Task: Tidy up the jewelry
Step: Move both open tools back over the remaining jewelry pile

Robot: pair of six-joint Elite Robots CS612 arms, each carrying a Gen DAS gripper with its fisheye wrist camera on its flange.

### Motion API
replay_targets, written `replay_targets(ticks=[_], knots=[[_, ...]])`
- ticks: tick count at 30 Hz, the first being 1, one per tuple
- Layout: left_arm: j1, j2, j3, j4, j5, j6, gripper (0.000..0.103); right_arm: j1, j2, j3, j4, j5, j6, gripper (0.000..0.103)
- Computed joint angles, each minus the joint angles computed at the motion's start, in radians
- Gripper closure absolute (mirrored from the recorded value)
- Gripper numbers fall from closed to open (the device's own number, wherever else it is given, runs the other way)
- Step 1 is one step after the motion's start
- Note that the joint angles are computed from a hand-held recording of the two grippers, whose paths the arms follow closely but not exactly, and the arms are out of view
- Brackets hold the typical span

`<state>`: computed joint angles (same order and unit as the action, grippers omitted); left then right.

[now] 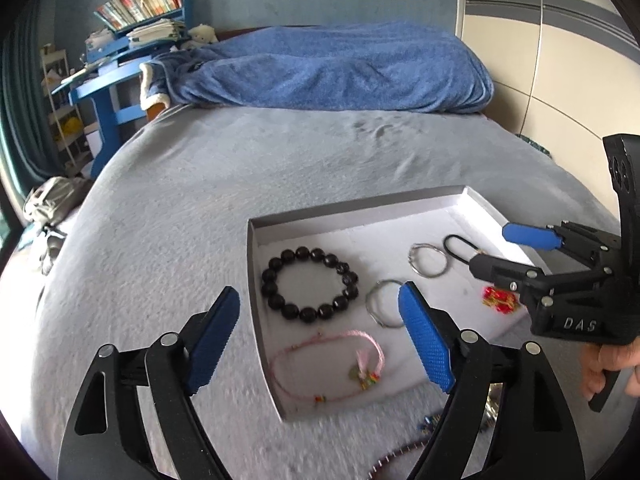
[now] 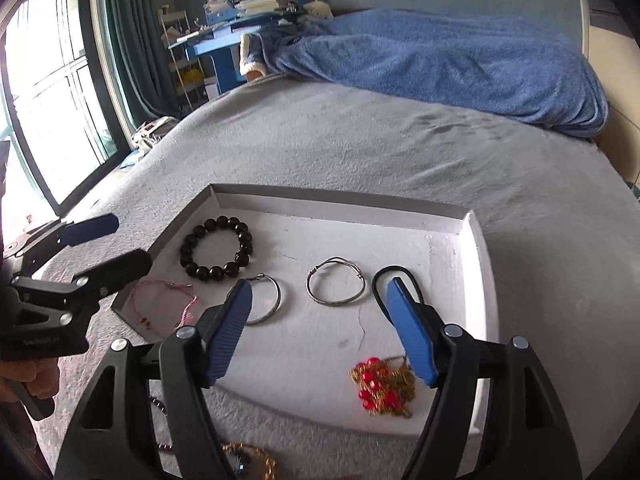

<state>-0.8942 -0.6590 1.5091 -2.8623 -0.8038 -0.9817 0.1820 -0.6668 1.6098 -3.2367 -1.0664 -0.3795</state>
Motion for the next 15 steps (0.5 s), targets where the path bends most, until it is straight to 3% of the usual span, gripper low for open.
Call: replay_targets(ticks=[5, 10, 15], knots=[[-0.035, -0.010, 0.043, -0.031, 0.034, -0.074, 0.013, -0.022, -0.011, 0.074, -0.122, 0.036, -0.005, 0.014], [-0.064, -0.008, 0.070, -0.040, 0.025, -0.135, 0.012, -0.046, -0.019, 0.153, -0.222, 0.060, -0.019, 0.012], [-0.083, 0.002, 0.079, -0.032, -0.004, -0.178, 0.012, -0.065, -0.021, 0.200, -0.235, 0.077, -0.023, 0.010]])
